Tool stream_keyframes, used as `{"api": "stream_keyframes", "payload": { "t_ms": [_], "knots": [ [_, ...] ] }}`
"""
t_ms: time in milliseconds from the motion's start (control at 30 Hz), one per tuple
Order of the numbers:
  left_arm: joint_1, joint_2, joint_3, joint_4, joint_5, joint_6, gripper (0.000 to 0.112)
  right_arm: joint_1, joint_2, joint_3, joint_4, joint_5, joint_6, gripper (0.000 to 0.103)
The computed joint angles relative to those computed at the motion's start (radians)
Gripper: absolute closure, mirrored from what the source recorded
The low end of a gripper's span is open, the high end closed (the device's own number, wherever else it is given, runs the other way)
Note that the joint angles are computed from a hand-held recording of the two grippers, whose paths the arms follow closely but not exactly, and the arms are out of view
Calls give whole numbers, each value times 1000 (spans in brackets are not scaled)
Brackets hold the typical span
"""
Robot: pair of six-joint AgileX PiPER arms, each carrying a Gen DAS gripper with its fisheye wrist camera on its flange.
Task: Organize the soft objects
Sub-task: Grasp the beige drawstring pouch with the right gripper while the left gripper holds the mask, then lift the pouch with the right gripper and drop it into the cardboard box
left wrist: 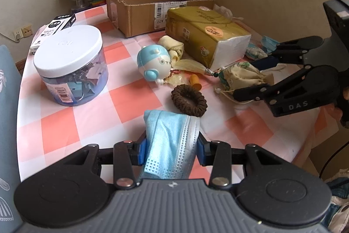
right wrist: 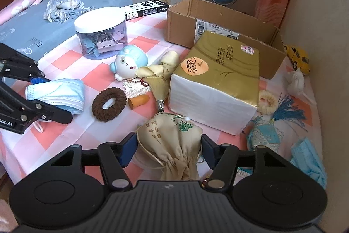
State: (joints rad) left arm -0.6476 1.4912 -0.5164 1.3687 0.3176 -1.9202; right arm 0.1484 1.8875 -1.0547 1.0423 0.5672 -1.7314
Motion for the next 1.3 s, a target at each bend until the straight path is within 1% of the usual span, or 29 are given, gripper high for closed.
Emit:
{"api": "stream_keyframes", "payload": {
  "t_ms": [33,133,267,367,467,533,633,733,900,1133,1300],
  "knots": [
    [0,-2,-1,-12,-1,17,71,-6,-7,-1,-15,10,5,36],
    [-2,-11,-17,-108,4,135,71,-30,-30,-12,-71,52,24,37],
    [-32,-42,-37,-230,46,273,71,-72,-73,-19,-102,109,19,38],
    [-57,-79,-46,-282,76,331,71,-110,-110,-30,-119,169,16,38],
    [-89,-101,-61,-294,122,352,71,-148,-140,-51,-125,230,6,38],
    [-109,-109,-67,-286,148,340,71,-175,-153,-76,-127,277,11,38],
    [-135,-120,-66,-259,167,302,71,-207,-162,-126,-136,329,31,38],
    [-157,-125,-64,-226,176,264,71,-222,-165,-190,-144,366,69,38],
    [-168,-130,-57,-174,168,209,71,-224,-156,-300,-136,424,112,38],
    [-156,-129,-51,-89,142,136,71,-136,-83,-488,-177,424,214,38],
    [-115,-128,-44,-32,110,86,71,-55,17,-688,-232,447,311,38]
  ]
}}
